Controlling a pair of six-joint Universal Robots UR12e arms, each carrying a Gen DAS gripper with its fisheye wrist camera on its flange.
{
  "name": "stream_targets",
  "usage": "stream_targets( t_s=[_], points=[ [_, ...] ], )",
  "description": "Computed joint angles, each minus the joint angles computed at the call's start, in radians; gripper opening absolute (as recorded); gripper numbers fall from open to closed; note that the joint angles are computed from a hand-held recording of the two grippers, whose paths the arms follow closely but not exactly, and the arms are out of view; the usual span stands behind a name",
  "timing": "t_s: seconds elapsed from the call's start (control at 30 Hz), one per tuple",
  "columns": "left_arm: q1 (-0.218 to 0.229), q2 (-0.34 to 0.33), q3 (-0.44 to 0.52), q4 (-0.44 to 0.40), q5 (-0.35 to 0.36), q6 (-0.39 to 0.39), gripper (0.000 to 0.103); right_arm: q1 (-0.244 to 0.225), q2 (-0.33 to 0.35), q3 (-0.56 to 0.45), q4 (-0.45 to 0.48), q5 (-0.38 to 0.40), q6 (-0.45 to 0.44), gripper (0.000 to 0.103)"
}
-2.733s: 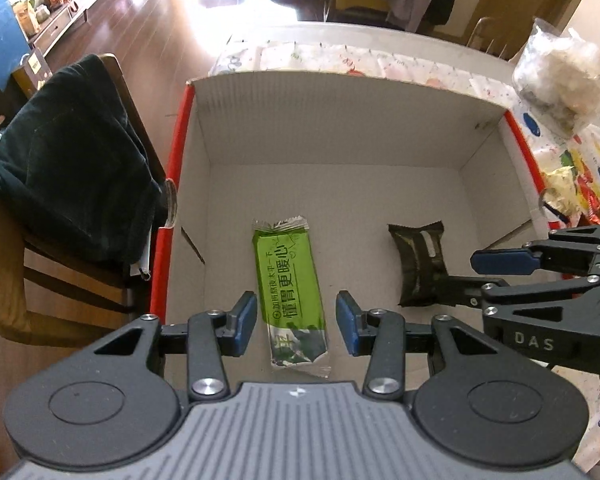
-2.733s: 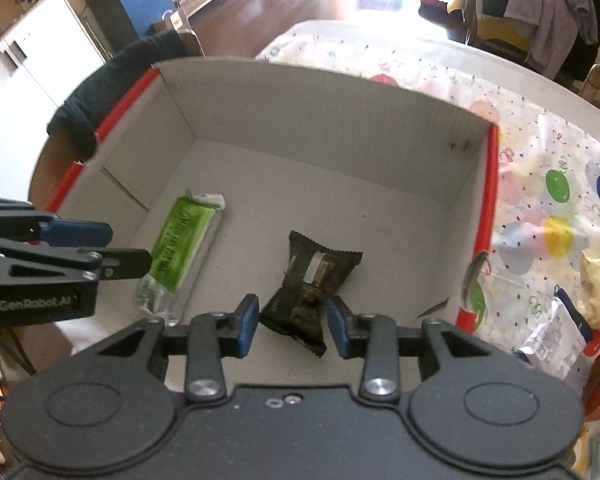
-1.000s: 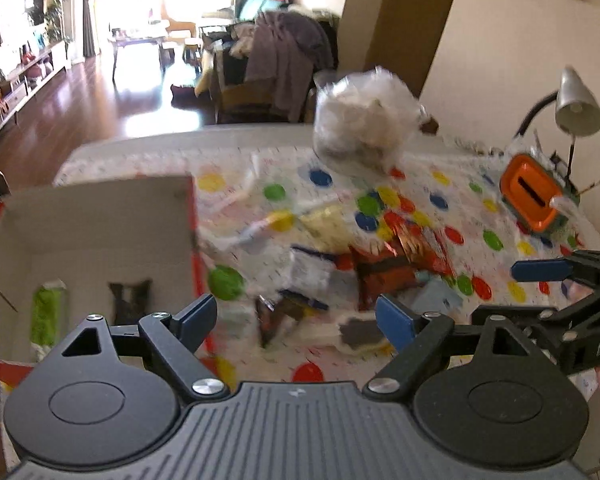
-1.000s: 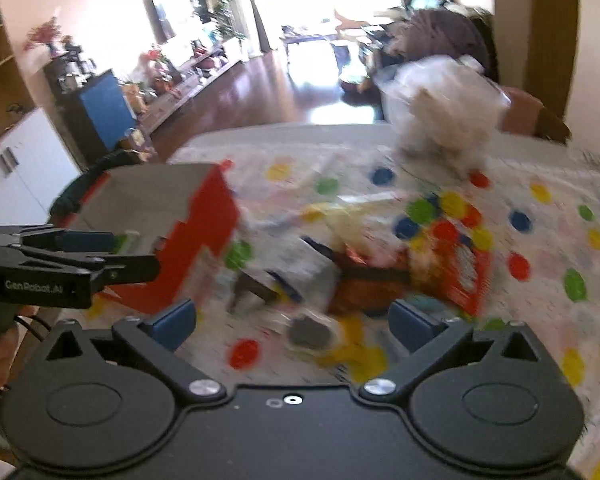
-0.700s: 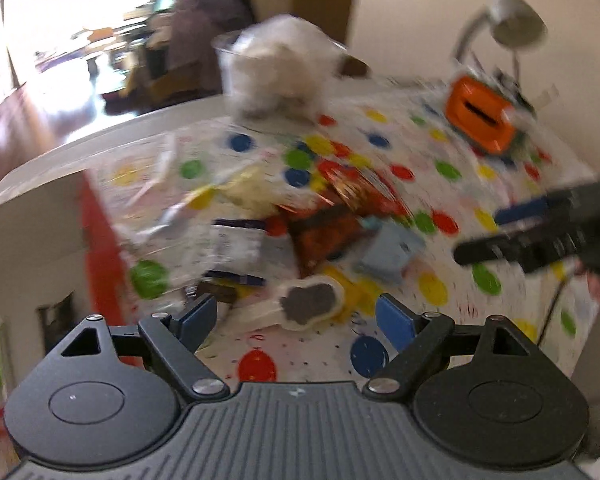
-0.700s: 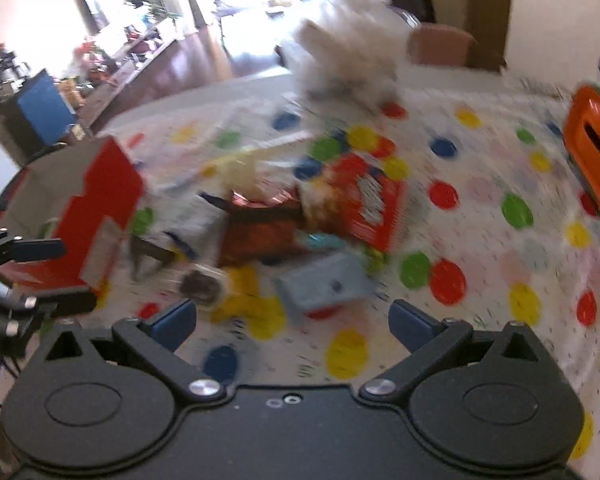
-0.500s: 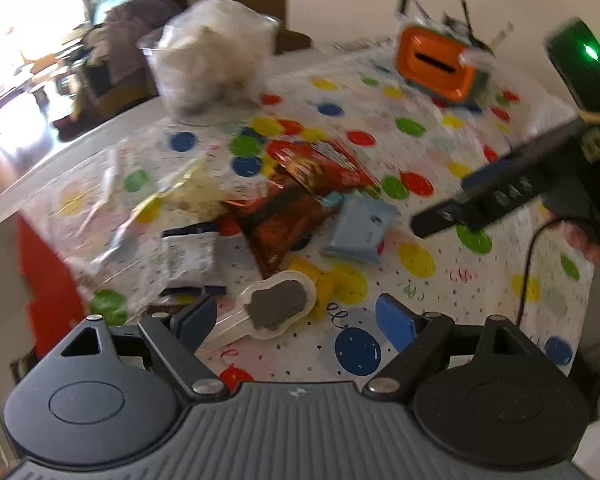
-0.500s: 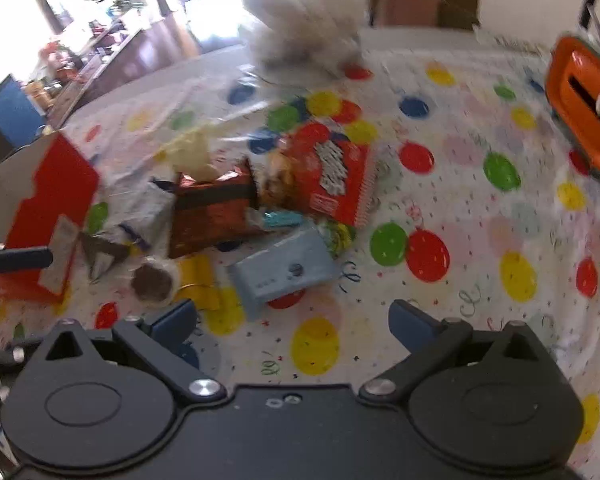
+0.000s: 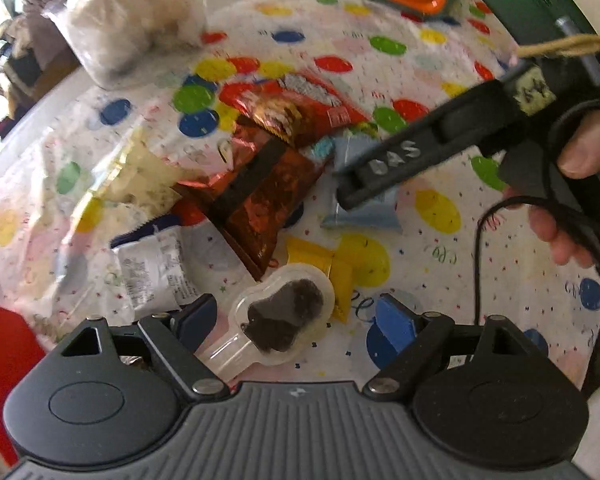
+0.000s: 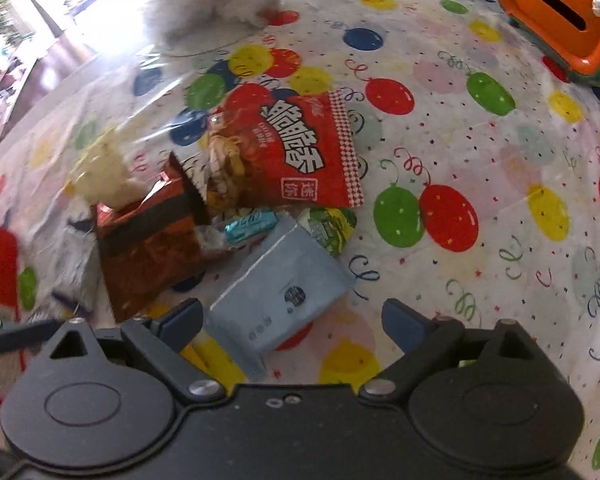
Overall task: Organize snacks
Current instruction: 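Grasp the clear chocolate tray with the left tool while the right tool grasps the blue-grey packet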
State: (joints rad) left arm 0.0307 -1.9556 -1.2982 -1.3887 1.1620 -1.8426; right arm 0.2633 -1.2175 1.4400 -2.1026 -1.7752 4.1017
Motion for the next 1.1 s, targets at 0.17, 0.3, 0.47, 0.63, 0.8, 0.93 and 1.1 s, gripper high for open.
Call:
stream_targets(
  t_s=[0.17,0.3,0.47,0.63,0.8,0.93,1.1],
  points=[
    [-0.012,-0.029,0.045,-0.072,0.047,0.08,0.086,0.01,0.039,-0.06,0.085,-0.053,0.052,0.091],
    [-0.02,-0.04,0.055,-0.08,0.073,0.128,0.081,0.016,0.059,-0.088,0.119,-0.072,0.043,0.09],
    [-0.026,-0.067,0.089,-0.107,0.091,0.126,0.073,0.021,0.071,-0.104,0.146,-0.071,0.01,0.084],
    [-0.024,-0.079,0.102,-0.113,0.084,0.117,0.052,0.031,0.059,-0.079,0.123,-0.095,-0.031,0.08],
    [-0.013,-0.082,0.112,-0.142,0.062,0.1,0.044,0.035,0.035,-0.041,0.077,-0.111,-0.081,0.061],
    [-0.006,-0.078,0.11,-0.151,0.044,0.082,0.043,0.036,0.012,-0.004,0.033,-0.115,-0.124,0.046],
    [0.005,-0.065,0.11,-0.199,0.017,0.046,0.043,0.032,-0.025,0.057,-0.041,-0.079,-0.16,0.045]
  ],
)
